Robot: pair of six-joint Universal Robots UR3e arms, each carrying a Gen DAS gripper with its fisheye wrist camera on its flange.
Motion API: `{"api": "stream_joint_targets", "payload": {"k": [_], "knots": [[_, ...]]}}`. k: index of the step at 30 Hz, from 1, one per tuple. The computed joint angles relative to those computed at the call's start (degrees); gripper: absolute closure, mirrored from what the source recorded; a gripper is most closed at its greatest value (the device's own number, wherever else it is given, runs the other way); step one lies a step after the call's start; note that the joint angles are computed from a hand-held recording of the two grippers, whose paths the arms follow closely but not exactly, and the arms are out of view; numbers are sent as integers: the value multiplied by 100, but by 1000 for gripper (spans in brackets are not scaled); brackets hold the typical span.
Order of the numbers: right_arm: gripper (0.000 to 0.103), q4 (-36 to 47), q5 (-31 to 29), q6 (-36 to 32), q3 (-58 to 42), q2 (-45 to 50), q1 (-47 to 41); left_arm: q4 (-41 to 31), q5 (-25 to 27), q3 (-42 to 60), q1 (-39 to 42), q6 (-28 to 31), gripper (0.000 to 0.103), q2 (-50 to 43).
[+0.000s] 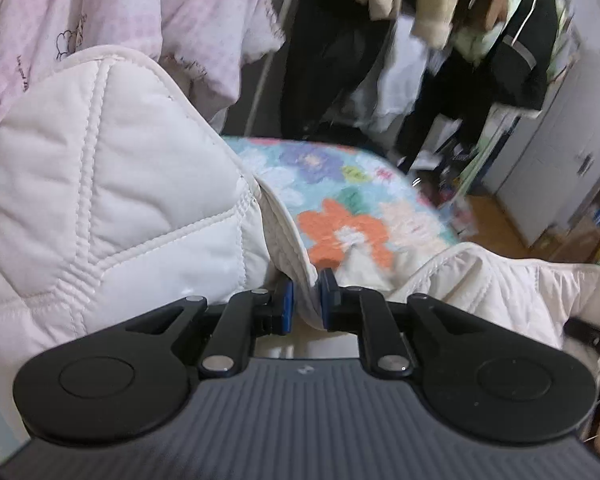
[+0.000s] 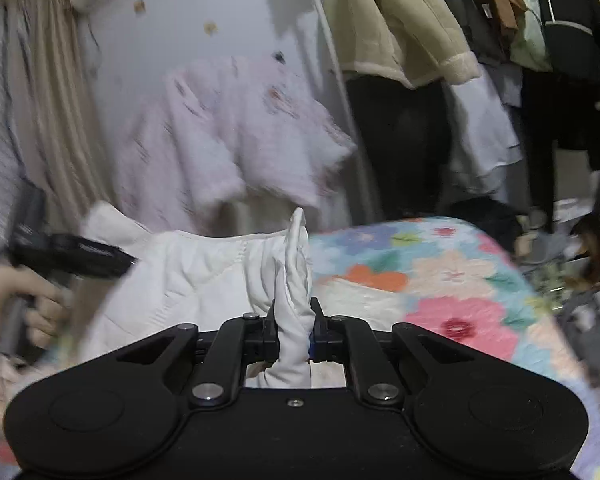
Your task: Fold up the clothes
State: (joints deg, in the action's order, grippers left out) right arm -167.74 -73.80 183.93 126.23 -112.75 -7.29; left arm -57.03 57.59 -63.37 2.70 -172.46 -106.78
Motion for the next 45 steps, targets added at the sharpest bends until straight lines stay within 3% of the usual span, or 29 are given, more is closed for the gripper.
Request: {"api": "stream_joint_targets", "payload": {"k": [2,6,9,12,14,15,20,22,24,29,31,33,38,41,45], "knots": [[91,-14,-170,-208,-118,492,-14,74,72,128,-98,-53,86,-181],[91,130,638,-159,289,721,-827,467,-254,-177,-41,-88,67,59],[91,110,703,-226,522,762,-1076,735,-414,-560,9,506,54,495],[91,129,686,-295,568,677,-1139,-196,-265,-431,-147,1275,55,643],[91,113,532,-367,583,656,-1045,-779,261,-395,-404,1628,57,625],[91,100,443,-404,590,652,-987,-766,574,-535,-540,1701,58,626],[90,176,-47,-532,540,729,-646,15,1075,-1470,-775,1526,58,620],[81,175,-302,-472,528,679,-542,-20,1118,-1353,-837,1406,58,458],[64,197,-694,-334,554,434,-382,-62,1157,-1229,-897,1288,59,294],[62,651,-1528,-562,448,-789,448,-15,1464,-1108,-1105,1372,59,121],[61,1439,-918,-471,-14,-984,545,34,1504,-1139,-1135,1351,59,124],[61,1740,-542,-280,-461,-544,904,61,1518,-1183,-1140,1343,59,151],[62,1877,-2054,56,-1979,1730,2802,98,1539,-1281,-1129,1413,59,229],[62,2052,-2432,156,-2274,2249,2979,141,1529,-1340,-1115,1532,59,261],[63,2184,-2080,363,-2119,2163,2601,190,1458,-1443,-1069,1725,59,299]]}}
